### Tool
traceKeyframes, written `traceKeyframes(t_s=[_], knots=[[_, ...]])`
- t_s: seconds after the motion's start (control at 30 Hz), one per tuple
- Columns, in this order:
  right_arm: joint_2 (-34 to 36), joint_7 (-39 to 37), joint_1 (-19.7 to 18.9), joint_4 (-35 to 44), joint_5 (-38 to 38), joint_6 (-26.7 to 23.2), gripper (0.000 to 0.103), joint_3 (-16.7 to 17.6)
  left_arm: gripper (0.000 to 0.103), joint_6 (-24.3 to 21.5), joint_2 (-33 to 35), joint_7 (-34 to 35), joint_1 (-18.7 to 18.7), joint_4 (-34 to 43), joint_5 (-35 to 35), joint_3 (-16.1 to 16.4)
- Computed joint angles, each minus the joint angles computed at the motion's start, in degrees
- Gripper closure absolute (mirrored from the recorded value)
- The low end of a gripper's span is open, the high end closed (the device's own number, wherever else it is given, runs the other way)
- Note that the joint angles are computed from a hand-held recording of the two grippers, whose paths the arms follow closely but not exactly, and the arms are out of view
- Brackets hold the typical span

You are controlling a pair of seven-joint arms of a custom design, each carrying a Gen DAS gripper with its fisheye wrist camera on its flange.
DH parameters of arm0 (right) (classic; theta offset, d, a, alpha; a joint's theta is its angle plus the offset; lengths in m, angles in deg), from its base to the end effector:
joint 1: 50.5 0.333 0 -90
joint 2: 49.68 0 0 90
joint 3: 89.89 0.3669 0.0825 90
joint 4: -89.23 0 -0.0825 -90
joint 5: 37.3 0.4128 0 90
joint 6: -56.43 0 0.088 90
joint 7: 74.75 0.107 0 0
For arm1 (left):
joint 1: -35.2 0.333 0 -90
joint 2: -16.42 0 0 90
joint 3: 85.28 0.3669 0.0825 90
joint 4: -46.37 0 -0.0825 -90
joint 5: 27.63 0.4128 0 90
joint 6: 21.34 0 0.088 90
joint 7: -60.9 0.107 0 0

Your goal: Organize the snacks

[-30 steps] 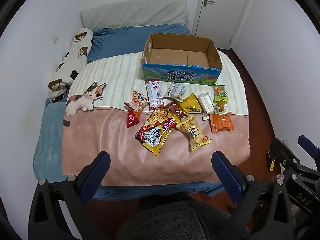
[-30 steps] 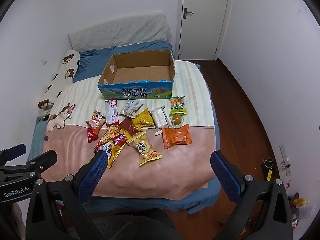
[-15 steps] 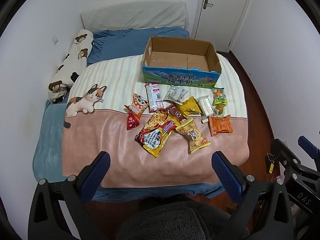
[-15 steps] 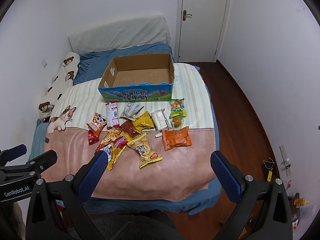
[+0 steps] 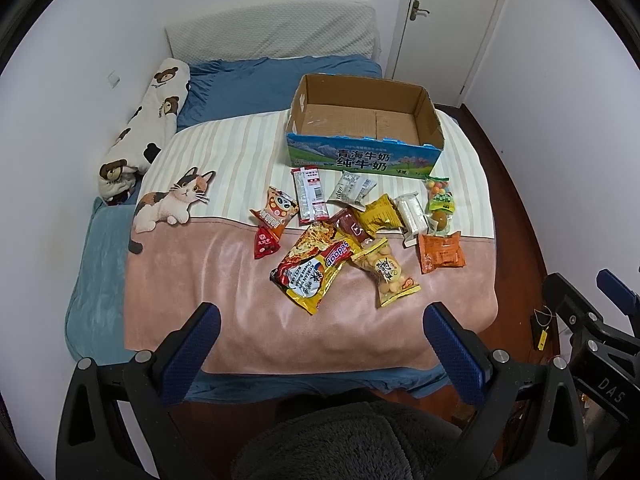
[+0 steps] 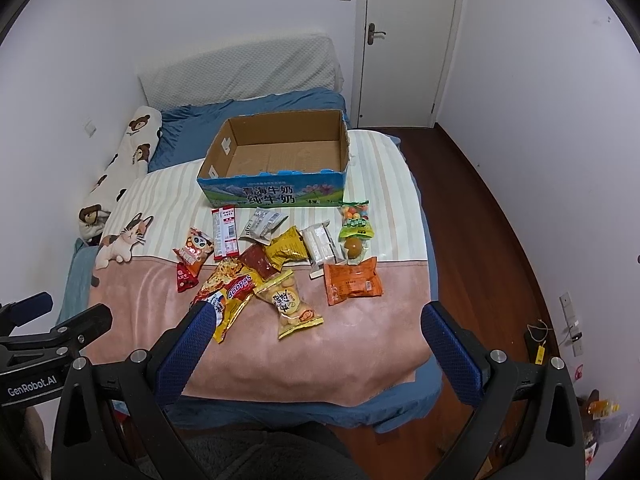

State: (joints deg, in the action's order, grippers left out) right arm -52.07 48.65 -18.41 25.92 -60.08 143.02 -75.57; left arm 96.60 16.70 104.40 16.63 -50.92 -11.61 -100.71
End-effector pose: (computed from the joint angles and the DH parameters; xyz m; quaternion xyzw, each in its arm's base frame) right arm 0.3787 0.3436 0.9248 -0.7137 0.6368 -0.2131 0.1993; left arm 0.5260 -0.3366 0.6594 -0.7336 0.6431 -0.1637 0.1461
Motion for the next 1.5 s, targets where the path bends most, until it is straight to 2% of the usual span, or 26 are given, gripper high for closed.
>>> traceKeyframes(t_s=[1.3, 1.5], knots=[[-0.98, -0.2, -0.62, -0.73, 0.5, 1.49, 0.0, 0.65, 0.0, -0.11, -0.74, -1.19, -0.1, -0.58, 0.98, -0.12], [-1.2, 0.09, -0.94, -2.2, 2.27, 3.06, 0.0, 0.05, 0.0, 1.13, -0.81, -1.38, 0.04, -1.23, 1.42, 0.01]])
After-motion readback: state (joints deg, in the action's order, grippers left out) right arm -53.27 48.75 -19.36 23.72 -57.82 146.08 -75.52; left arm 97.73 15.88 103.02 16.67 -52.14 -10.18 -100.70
